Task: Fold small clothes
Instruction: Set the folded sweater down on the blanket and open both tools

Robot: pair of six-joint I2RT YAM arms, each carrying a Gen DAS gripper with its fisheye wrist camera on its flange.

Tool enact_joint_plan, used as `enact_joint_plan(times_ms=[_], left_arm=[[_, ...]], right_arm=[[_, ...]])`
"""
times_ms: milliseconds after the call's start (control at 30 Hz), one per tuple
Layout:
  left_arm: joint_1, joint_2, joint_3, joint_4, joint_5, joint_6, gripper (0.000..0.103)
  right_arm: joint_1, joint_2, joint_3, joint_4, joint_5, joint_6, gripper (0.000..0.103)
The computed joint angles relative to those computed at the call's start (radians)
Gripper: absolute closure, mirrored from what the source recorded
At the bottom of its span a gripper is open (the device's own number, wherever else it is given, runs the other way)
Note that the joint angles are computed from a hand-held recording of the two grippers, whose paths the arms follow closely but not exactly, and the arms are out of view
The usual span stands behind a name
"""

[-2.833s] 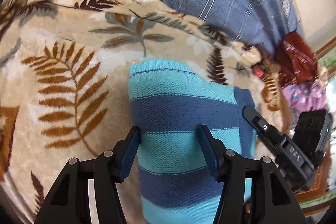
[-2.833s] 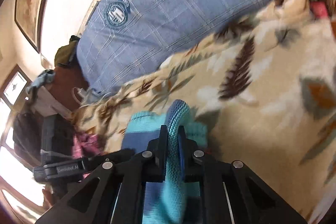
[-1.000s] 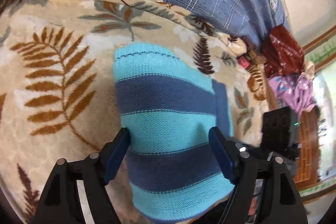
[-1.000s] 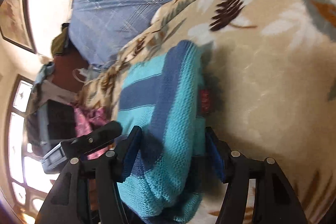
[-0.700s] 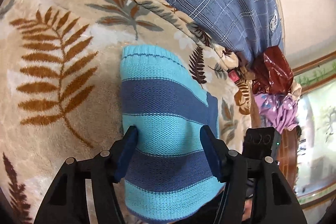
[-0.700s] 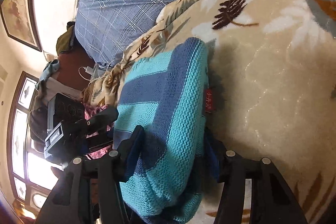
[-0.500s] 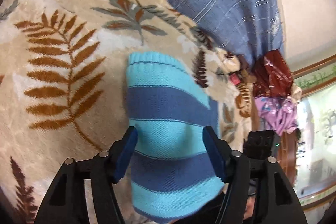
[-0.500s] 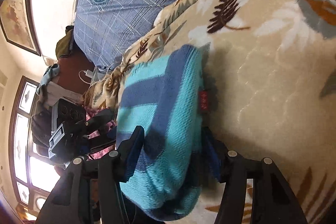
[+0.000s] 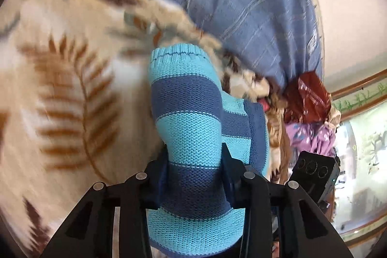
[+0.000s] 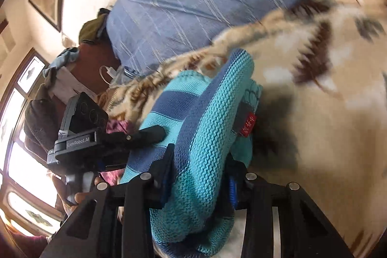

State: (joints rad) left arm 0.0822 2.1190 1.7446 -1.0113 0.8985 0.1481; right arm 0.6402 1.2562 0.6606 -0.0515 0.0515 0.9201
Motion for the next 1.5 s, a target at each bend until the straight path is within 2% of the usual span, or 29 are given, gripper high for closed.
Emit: enact_joint_plan(times_ms=[67,133,200,233,267,300,333,367,433,533,600,700,767,900,933,1000,1067,1167,1267,1333,1500], left_arm=[[0.002,-0.005,0.027,0.027,-0.026,-0.017,0.066],[-0.012,0.005,0.051,0.059,-0.094,-0.034,0.065],[-0.037,0.02,0.05,0.105,-0.192,-0.037,0.064],[-0.055,0.031,0.043,0.121,-0.257,-0.033,0.061],[-0.073,0.045,0.037,0.133,-0.31,-0.042,0.049],[-0.076,0.043,0.007,0.169,-0.321,-0.047,0.044],[-0.073,0.037,-0.015,0.197,-0.308,-0.048,0.036],[-0.072,0.037,-0.023,0.207,-0.302,-0.054,0.029],[-0.063,0.052,-0.014,0.182,-0.267,-0.06,0.028],[-0.05,0.065,0.016,0.136,-0.239,-0.04,0.032],[-0.033,0.028,-0.003,0.138,-0.263,-0.014,0.032],[-0.028,-0.084,-0.09,0.147,-0.353,0.034,0.03],[-0.018,-0.199,-0.23,0.227,-0.405,0.037,0.029],[0.013,-0.368,-0.428,0.317,-0.425,0.01,0.027],[0.027,-0.395,-0.464,0.319,-0.405,0.01,0.026],[0.056,-0.438,-0.51,0.279,-0.392,0.033,0.026],[0.059,-0.474,-0.552,0.258,-0.443,0.035,0.026],[0.047,-0.56,-0.639,0.28,-0.551,0.027,0.026],[-0.005,-0.729,-0.777,0.376,-0.682,0.044,0.028],[-0.042,-0.84,-0.858,0.432,-0.741,0.064,0.028],[-0.103,-1.01,-0.965,0.421,-0.804,0.063,0.027]], right_arm=[[-0.032,0.06,0.047,0.016,-0.021,-0.028,0.066],[-0.074,0.147,0.094,0.042,-0.05,-0.055,0.066],[-0.086,0.232,0.135,0.034,-0.019,-0.083,0.066],[-0.095,0.271,0.152,0.017,-0.011,-0.098,0.064],[-0.106,0.312,0.164,0.006,-0.009,-0.111,0.06],[-0.111,0.333,0.141,0.04,0.018,-0.12,0.056],[-0.112,0.327,0.108,0.071,0.058,-0.126,0.042],[-0.114,0.321,0.088,0.088,0.078,-0.142,0.034],[-0.125,0.302,0.048,0.115,0.076,-0.17,0.032],[-0.125,0.233,0.033,0.053,0.072,-0.144,0.032],[-0.096,0.158,0.014,0.008,0.101,-0.118,0.032],[-0.041,0.045,-0.014,-0.106,0.164,-0.071,0.03],[0.027,-0.015,-0.04,-0.213,0.226,-0.008,0.03],[0.15,-0.048,-0.079,-0.338,0.313,0.116,0.03],[0.205,-0.049,-0.071,-0.379,0.371,0.153,0.03],[0.247,-0.025,-0.048,-0.437,0.4,0.209,0.025],[0.285,-0.013,-0.038,-0.465,0.433,0.265,0.017],[0.336,0.069,0.042,-0.599,0.468,0.373,0.006],[0.345,0.161,0.164,-0.751,0.416,0.41,0.005],[0.399,0.176,0.227,-0.849,0.456,0.491,0.005],[0.518,0.267,0.423,-1.123,0.559,0.62,0.001]])
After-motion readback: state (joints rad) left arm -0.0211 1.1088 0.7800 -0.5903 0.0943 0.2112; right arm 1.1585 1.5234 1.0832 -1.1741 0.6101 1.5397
